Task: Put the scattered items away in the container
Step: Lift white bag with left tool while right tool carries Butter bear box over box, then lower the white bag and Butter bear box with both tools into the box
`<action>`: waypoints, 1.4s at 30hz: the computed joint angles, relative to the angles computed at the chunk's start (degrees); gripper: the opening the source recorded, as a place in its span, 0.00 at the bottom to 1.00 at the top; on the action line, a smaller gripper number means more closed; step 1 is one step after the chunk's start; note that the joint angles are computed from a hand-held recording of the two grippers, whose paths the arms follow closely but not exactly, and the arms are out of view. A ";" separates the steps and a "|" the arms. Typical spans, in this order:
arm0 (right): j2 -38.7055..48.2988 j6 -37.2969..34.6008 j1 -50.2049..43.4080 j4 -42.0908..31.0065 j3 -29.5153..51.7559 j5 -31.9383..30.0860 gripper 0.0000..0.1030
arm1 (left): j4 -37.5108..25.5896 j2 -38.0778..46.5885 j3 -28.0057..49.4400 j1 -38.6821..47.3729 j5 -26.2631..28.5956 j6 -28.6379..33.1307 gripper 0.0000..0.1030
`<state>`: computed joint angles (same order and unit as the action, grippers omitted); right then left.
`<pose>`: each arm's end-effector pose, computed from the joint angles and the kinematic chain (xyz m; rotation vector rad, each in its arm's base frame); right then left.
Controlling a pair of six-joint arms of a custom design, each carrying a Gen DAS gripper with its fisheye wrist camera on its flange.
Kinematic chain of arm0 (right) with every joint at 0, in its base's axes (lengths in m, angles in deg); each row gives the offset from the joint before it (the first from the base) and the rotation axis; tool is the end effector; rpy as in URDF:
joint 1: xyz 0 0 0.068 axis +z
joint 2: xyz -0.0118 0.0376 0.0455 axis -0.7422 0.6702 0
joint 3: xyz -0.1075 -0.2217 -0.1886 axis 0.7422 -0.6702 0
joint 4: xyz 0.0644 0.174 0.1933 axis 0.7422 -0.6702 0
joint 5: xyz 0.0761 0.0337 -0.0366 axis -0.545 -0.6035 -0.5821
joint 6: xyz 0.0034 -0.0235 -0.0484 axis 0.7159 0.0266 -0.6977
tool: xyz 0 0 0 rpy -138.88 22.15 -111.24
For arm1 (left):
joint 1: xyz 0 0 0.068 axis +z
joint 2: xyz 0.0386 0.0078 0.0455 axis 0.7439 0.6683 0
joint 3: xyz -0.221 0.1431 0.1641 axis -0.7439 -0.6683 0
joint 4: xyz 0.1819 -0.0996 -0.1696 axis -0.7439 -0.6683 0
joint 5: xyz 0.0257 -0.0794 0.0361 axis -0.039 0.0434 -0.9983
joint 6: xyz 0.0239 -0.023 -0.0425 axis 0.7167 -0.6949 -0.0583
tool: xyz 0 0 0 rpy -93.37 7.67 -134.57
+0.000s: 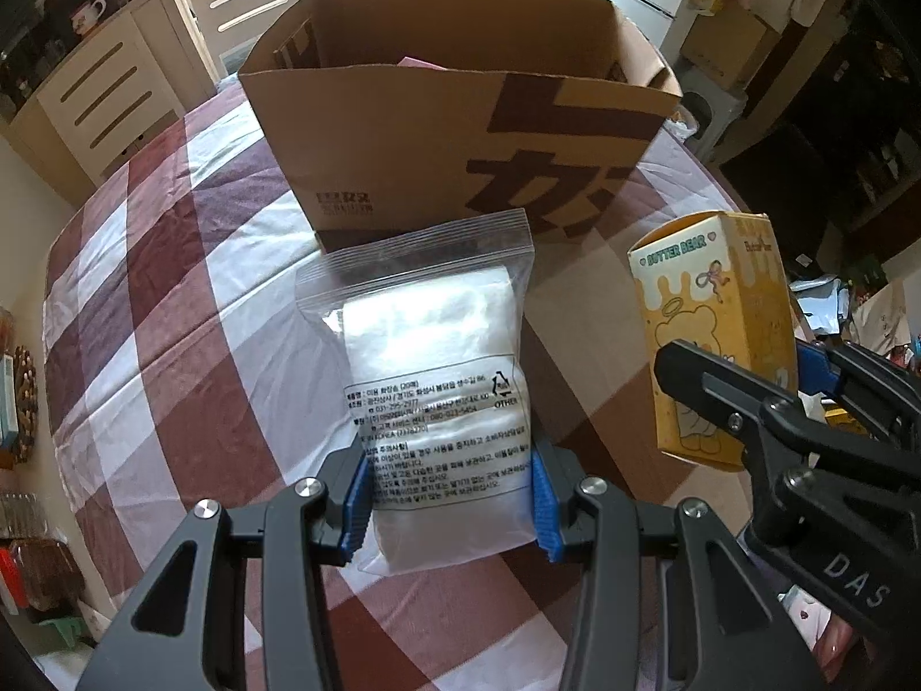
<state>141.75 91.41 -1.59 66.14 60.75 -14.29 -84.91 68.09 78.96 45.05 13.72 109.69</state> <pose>0.2457 0.2427 0.1670 0.5970 2.6328 0.2057 0.3246 -0.0232 0.1744 0.7772 2.7797 -0.1748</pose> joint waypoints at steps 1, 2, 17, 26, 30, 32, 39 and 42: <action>0.20 -0.55 -0.48 0.20 0.14 -0.23 0.47 | 0.08 0.70 0.66 -0.29 -0.08 -0.28 0.45; 0.53 -1.45 -1.30 0.70 0.24 -0.65 0.47 | 0.06 1.45 1.38 -0.55 -0.20 -0.57 0.45; 0.64 -6.40 -6.57 3.06 1.19 -3.25 0.47 | -4.44 7.07 10.84 -2.21 2.19 -0.81 0.45; -5.57 -11.58 -10.64 -1.10 6.25 -1.81 0.47 | -18.67 8.87 28.30 -1.87 10.41 1.21 0.45; -4.41 -16.74 -14.46 -2.13 10.65 -1.37 0.47 | -23.87 15.11 40.56 -2.96 12.12 0.56 0.45; -2.05 -19.81 -17.17 -1.80 13.66 -1.76 0.47 | -25.83 19.30 47.09 -3.80 12.01 -0.49 0.45; 7.08 -24.33 -22.62 -1.79 22.29 -4.57 0.47 | -30.69 32.29 63.71 -5.13 10.97 -2.48 0.45; 10.27 -25.04 -23.26 -2.57 24.73 -4.79 0.47 | -30.00 35.20 65.56 -5.34 10.00 -3.06 0.45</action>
<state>152.02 66.37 -24.85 63.57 85.48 -19.07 -114.91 103.29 144.52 39.71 23.72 106.63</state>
